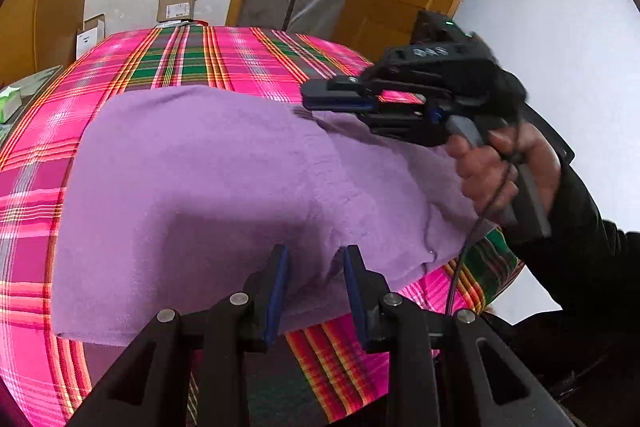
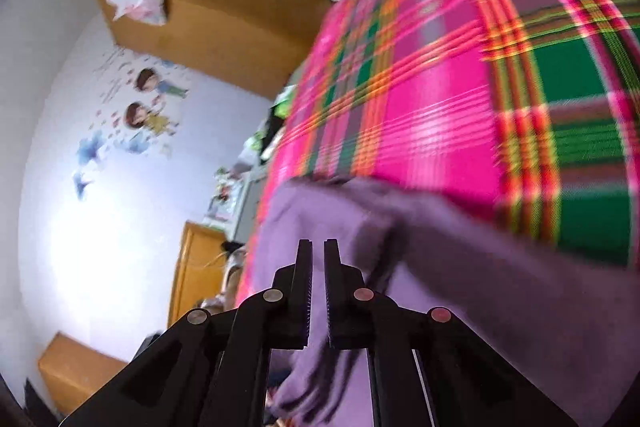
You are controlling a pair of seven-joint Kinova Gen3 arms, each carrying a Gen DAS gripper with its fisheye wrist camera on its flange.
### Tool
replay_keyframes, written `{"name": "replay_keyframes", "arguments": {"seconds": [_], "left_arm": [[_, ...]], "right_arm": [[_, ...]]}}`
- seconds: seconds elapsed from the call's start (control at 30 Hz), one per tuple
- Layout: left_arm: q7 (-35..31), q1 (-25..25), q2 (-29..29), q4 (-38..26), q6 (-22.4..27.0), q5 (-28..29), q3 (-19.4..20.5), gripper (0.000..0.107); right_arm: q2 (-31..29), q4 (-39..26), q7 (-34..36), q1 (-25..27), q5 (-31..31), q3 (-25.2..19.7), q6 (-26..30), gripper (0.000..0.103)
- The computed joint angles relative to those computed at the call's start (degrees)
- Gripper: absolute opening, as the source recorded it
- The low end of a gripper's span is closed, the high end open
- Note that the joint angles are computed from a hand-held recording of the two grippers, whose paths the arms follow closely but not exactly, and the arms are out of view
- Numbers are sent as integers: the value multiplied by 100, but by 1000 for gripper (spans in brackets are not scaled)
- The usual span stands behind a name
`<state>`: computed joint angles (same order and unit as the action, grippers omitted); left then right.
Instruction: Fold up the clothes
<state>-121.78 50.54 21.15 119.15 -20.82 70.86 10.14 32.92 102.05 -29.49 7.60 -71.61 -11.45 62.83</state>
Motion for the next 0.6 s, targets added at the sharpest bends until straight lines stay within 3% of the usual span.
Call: {"name": "replay_keyframes", "arguments": {"seconds": [0.1,0.23,0.37,0.47,0.6], "left_arm": [[490,-117,-148,198,-177,-374,170,28],[294,97,-334,343,-436,79,15,28],[50,-23,-435,453,-763,640,215,28],[-17,-160,-412,490,-915,858,383,28],[481,-350,-280,610,-937,523,461,28]], "right_arm": [[-167,310,377,107,-26,-42,196,7],[-368,652,859,43,137,33,478,8],[-624,952,1067,-260,567,239,119,4],[-643,1225,1489,-129,424,244,86,3],[-787,1441,1853,-186,219,283,-122,2]]}}
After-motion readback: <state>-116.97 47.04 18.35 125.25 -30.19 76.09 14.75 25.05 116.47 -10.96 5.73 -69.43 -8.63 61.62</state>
